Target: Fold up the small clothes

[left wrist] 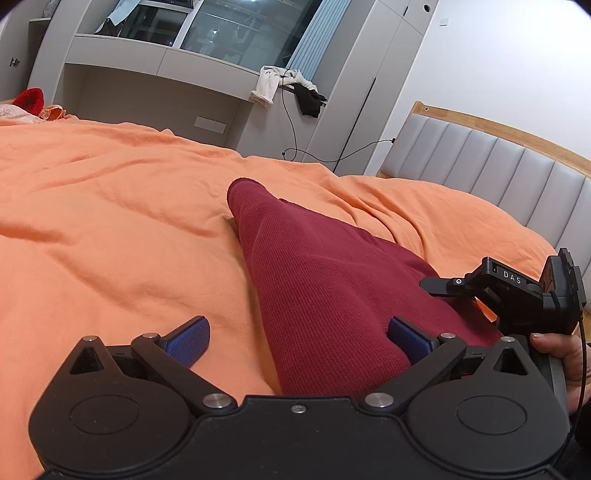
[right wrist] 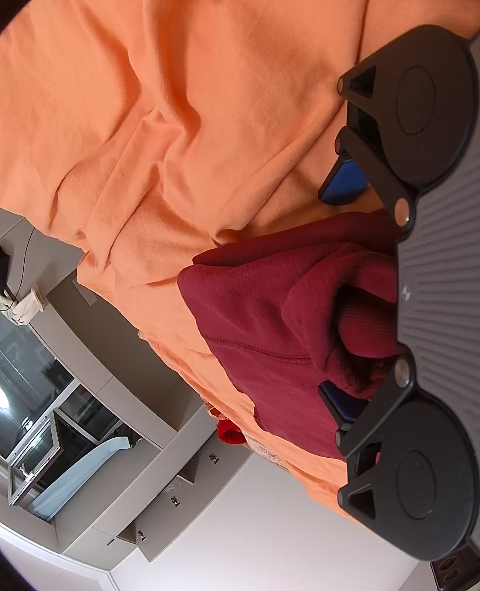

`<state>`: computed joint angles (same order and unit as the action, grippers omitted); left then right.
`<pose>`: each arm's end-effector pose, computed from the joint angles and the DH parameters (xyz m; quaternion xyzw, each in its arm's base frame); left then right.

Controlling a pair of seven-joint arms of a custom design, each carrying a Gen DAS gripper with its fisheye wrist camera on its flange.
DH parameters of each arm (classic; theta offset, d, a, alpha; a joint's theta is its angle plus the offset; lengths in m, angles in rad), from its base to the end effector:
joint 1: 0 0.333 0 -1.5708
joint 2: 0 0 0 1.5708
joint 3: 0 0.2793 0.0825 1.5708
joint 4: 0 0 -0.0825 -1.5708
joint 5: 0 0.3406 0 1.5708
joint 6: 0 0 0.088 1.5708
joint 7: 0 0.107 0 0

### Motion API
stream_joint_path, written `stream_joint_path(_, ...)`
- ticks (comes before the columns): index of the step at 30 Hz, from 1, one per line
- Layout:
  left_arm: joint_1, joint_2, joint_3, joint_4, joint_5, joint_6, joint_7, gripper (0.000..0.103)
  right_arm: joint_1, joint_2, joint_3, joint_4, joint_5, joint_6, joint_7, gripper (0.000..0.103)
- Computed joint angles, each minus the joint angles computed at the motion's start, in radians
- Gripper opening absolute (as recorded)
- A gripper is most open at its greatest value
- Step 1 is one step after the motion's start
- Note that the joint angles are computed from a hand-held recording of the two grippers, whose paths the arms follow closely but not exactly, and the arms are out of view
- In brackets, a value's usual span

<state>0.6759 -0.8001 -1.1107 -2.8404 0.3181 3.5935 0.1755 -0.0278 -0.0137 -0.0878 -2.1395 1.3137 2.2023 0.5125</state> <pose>0.3305 -0.2095 0.4044 -0.6683 0.4980 -0.4779 0.2773 0.5214 -0.0271 0.4259 -0.6469 0.5691 0.0704 0.5027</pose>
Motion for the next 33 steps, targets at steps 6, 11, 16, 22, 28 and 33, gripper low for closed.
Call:
stream_joint_path(6, 0.001, 0.000, -0.002, 0.000, -0.002, 0.002, 0.001, 0.103, 0.000, -0.002, -0.001, -0.003, 0.000, -0.001, -0.012, 0.103)
stream_joint_path(11, 0.002, 0.000, -0.003, -0.001, -0.003, 0.003, 0.002, 0.103, 0.000, -0.001, -0.001, -0.002, 0.001, -0.001, -0.014, 0.103)
stream_joint_path(16, 0.004, 0.000, -0.004, -0.001, -0.004, 0.004, 0.002, 0.103, 0.000, -0.001, -0.001, -0.002, 0.001, 0.000, -0.015, 0.103)
stream_joint_path(22, 0.005, -0.001, -0.006, -0.002, -0.005, 0.006, 0.002, 0.103, 0.000, 0.000, -0.001, 0.000, -0.004, -0.002, -0.012, 0.103)
stream_joint_path(28, 0.006, 0.002, -0.006, -0.001, -0.004, 0.006, 0.003, 0.103, -0.018, 0.039, -0.009, 0.071, -0.065, -0.081, 0.102, 0.103)
stream_joint_path(33, -0.039, 0.046, 0.060, 0.008, 0.026, -0.032, 0.034, 0.103, -0.035, 0.064, -0.003, 0.109, -0.072, -0.113, 0.193, 0.102)
